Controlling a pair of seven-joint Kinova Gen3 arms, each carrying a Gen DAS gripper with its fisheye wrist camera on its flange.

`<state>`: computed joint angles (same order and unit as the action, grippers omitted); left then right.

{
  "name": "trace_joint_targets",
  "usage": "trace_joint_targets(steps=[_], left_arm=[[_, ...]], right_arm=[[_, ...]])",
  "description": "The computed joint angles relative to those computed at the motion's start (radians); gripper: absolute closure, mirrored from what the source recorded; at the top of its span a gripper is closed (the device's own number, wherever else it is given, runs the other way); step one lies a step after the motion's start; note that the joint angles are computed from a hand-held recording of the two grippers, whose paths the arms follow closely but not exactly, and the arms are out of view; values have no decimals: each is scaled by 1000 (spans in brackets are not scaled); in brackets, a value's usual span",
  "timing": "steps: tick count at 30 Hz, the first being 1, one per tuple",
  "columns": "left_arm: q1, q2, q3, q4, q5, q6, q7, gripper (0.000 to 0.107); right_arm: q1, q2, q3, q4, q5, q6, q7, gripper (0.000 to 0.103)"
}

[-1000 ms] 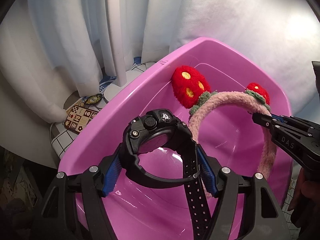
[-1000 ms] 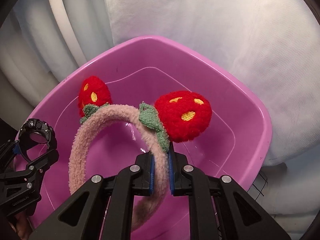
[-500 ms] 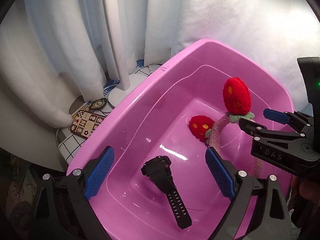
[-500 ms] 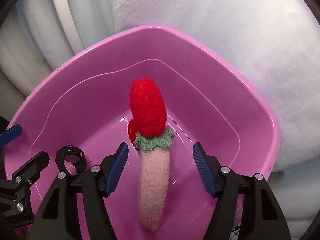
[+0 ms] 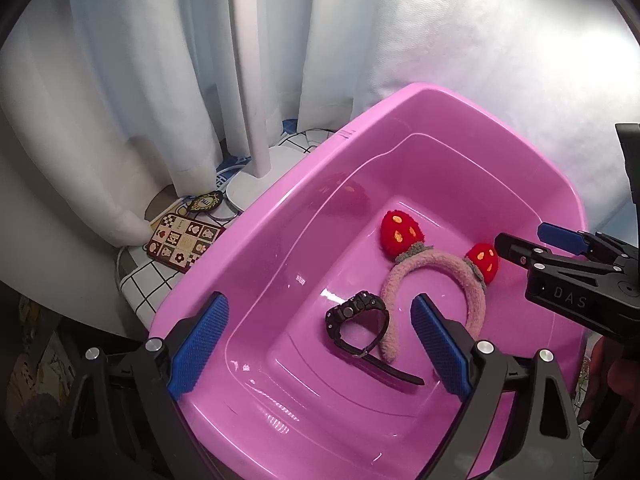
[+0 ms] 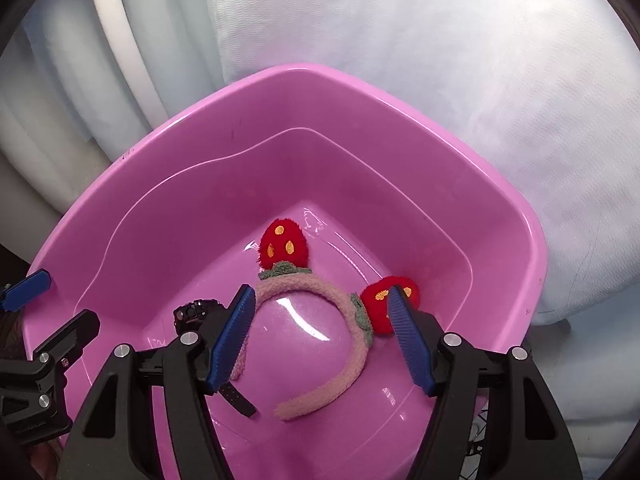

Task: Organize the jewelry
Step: 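Open both tools to drop the watch and headband into the tub, then move both tools back from the tub toward the remaining jewelry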

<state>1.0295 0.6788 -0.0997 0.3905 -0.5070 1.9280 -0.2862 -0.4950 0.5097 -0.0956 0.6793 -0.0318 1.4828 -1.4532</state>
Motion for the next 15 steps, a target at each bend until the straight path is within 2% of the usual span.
trace_joint_targets(steps=[2, 7, 15], left_arm=[[7, -7, -2, 9, -3, -4, 8, 17], [27, -12, -7, 12, -22, -1, 17, 17], [49, -21, -5, 14, -38, 4, 25, 17]], right_arm=[[12, -33, -4, 48, -8, -27, 3, 38], [-8, -65, -7, 85, 9, -52, -22, 37], [8, -108, -9, 100, 8, -51, -26, 37]])
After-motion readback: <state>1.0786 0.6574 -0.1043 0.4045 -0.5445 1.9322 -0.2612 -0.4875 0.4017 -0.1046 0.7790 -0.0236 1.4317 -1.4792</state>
